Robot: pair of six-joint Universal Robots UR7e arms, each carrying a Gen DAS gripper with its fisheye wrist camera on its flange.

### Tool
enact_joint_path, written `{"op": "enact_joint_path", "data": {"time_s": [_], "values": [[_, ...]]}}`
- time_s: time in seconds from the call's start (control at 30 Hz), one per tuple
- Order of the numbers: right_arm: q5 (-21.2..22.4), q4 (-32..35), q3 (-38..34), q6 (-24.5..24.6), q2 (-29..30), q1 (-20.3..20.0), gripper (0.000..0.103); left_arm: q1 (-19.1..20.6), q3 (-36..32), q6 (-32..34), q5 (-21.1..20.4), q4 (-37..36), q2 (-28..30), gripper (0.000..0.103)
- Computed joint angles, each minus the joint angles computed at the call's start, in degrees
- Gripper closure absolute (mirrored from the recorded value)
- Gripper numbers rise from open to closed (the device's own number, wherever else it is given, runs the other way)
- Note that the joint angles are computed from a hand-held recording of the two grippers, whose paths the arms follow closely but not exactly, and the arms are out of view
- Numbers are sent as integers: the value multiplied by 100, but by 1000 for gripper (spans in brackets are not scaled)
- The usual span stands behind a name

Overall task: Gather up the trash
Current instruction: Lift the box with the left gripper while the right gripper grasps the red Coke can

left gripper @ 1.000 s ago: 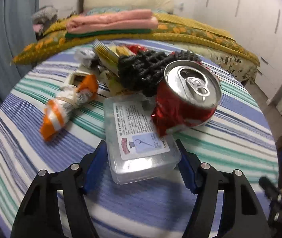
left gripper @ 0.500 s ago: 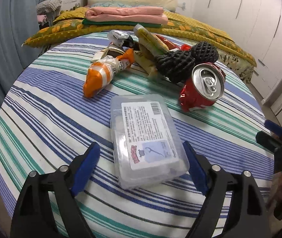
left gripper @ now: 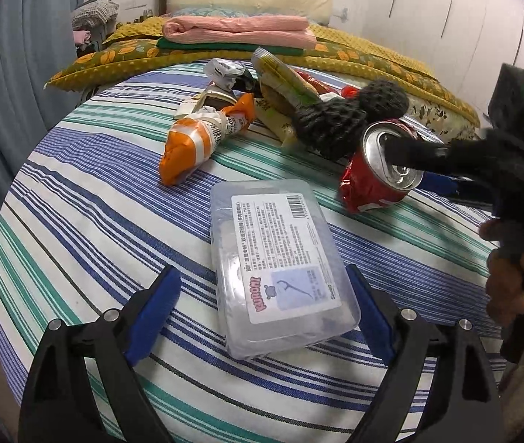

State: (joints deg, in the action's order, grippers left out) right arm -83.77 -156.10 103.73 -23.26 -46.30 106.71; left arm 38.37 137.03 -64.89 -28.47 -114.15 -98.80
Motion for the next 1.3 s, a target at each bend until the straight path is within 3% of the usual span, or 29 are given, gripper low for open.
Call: {"op": "enact_joint_path", "data": {"time_s": [0.1, 0.23, 0.33, 0.5, 0.63, 0.67, 0.73, 0.77, 0.93, 1.13, 1.27, 1.3], "values": [[42, -29, 259, -54, -274, 8, 50, -8, 70, 82, -7, -192, -58, 15], [-83, -626, 885, -607, -819, -15, 50, -21, 153, 164, -8, -398, -128, 15], [-248, -711, 1325, -817, -1318, -187, 48, -21, 122, 112, 2, -313, -89, 15], [-836, -876, 1892, -1536, -1716, -378, 48, -49, 119, 27, 18, -216, -90, 15], [-1060, -787, 2070, -1609, -1869, -495, 48, -52, 73, -42, 5, -48, -68, 14], [-1108, -729, 2097, -1660, -1919, -516, 42, -57, 58, -60, -4, 13, -59, 13], [-1190, -649, 2111, -1767, -1970, -519, 26, -59, 35, -3, -48, 51, -40, 12], [-1202, -613, 2127, -1815, -2014, -525, 23, -59, 30, 48, -78, 44, -39, 11], [-1355, -323, 1902, -2230, -1942, -412, 18, -41, -15, 263, -189, 80, -10, 11], [-1708, -20, 1682, -2930, -1677, 1, 17, 19, -47, 410, -339, -146, -55, 11], [-1911, 29, 1520, -2907, -1455, 223, 18, 79, -218, 347, -245, 131, 20, 16], [-1975, 149, 1452, -2841, -1418, 268, 27, 104, -259, 358, -252, 174, 27, 19]]}}
